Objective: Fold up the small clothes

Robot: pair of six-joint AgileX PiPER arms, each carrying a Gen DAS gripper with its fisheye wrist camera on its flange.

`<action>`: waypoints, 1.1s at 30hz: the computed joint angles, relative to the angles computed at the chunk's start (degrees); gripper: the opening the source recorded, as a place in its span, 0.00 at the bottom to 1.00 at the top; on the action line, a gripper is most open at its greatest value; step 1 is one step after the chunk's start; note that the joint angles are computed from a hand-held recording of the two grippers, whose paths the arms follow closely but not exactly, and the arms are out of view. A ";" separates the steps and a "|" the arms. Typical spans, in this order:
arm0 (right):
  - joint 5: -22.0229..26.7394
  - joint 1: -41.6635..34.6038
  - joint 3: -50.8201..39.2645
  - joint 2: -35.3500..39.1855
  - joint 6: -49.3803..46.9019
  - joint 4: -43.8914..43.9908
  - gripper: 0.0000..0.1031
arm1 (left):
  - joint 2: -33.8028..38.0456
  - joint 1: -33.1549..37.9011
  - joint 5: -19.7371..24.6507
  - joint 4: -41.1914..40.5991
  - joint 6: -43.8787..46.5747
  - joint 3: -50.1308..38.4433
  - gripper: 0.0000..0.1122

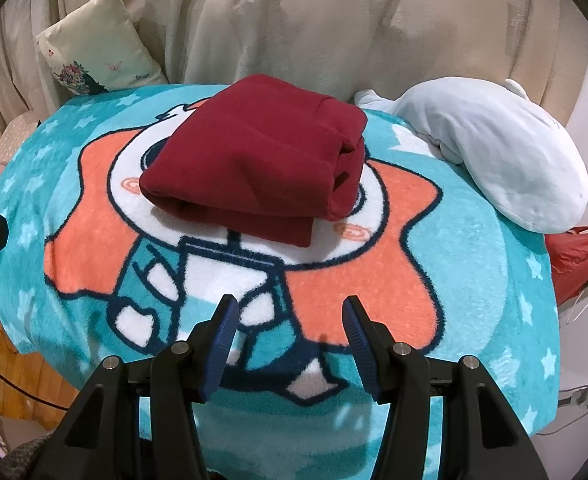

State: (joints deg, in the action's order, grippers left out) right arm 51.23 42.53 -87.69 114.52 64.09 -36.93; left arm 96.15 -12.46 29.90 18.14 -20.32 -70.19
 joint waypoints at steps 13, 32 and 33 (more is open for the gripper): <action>0.00 -0.07 0.04 0.13 0.00 0.32 0.57 | 1.88 0.13 1.81 -4.02 3.17 -1.64 0.91; -1.75 -1.35 0.47 0.66 -1.76 0.96 0.57 | 4.76 -1.02 3.97 -5.17 3.73 -4.45 0.91; -1.95 -1.57 0.55 0.67 -1.99 1.05 0.57 | 5.01 -1.14 4.15 -5.23 3.72 -4.71 0.91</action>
State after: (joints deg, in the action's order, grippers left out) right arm 49.28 40.95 -87.14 115.20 62.10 -35.88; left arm 101.16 -13.60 34.05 12.91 -16.59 -74.90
